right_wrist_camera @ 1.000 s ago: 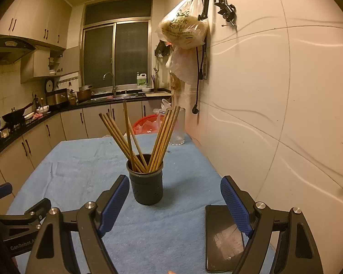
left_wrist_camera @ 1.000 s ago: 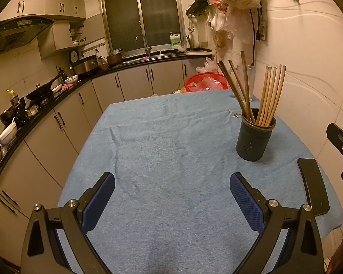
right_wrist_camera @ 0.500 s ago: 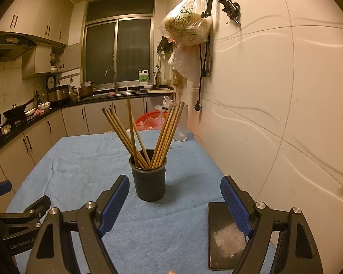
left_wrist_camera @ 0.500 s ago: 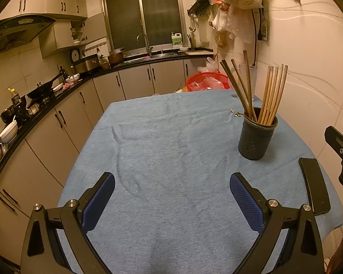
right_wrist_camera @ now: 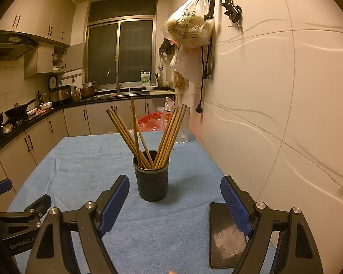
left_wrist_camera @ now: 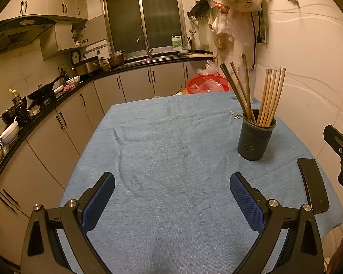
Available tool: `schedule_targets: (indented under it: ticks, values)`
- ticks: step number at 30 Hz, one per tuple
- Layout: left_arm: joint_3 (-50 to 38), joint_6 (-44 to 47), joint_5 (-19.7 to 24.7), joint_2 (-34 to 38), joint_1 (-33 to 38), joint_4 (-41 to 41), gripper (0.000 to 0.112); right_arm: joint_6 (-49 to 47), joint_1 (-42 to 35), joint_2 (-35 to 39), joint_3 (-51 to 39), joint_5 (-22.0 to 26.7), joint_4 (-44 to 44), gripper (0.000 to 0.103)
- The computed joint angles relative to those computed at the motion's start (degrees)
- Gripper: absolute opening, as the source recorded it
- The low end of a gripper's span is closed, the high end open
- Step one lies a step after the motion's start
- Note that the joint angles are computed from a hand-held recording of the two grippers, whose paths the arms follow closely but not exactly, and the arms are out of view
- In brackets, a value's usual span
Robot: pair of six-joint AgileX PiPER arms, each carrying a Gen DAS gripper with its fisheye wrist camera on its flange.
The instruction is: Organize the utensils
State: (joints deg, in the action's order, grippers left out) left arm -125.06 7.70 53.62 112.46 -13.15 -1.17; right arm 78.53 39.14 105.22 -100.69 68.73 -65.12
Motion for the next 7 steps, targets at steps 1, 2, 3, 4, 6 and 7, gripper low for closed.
schedule_targets:
  ticks: [1, 2, 3, 4, 6, 7]
  values:
    - [0.2, 0.1, -0.1, -0.1, 0.1, 0.0, 0.1, 0.0, 0.1, -0.1, 0.0, 0.0, 0.0, 0.084]
    - [0.2, 0.0, -0.2, -0.2, 0.1, 0.1, 0.1, 0.0, 0.1, -0.1, 0.0, 0.1, 0.0, 0.084]
    - [0.6, -0.1, -0.5, -0.3, 0.2, 0.2, 0.1, 0.0, 0.1, 0.0, 0.0, 0.1, 0.0, 0.084]
    - [0.4, 0.1, -0.3, -0.1, 1.0, -1.0, 0.1, 0.0, 0.0, 0.1, 0.0, -0.1, 0.0, 0.084]
    - [-6.0, -0.4, 4.8, 3.7, 2.8, -3.5, 0.1, -1.7, -0.9, 0.6, -1.0, -1.1, 1.9, 0.087]
    - [-9.5, -1.1, 7.4, 6.1, 3.5, -3.9, 0.1, -4.1, -2.7, 1.4, -2.3, -2.8, 5.7, 0.088]
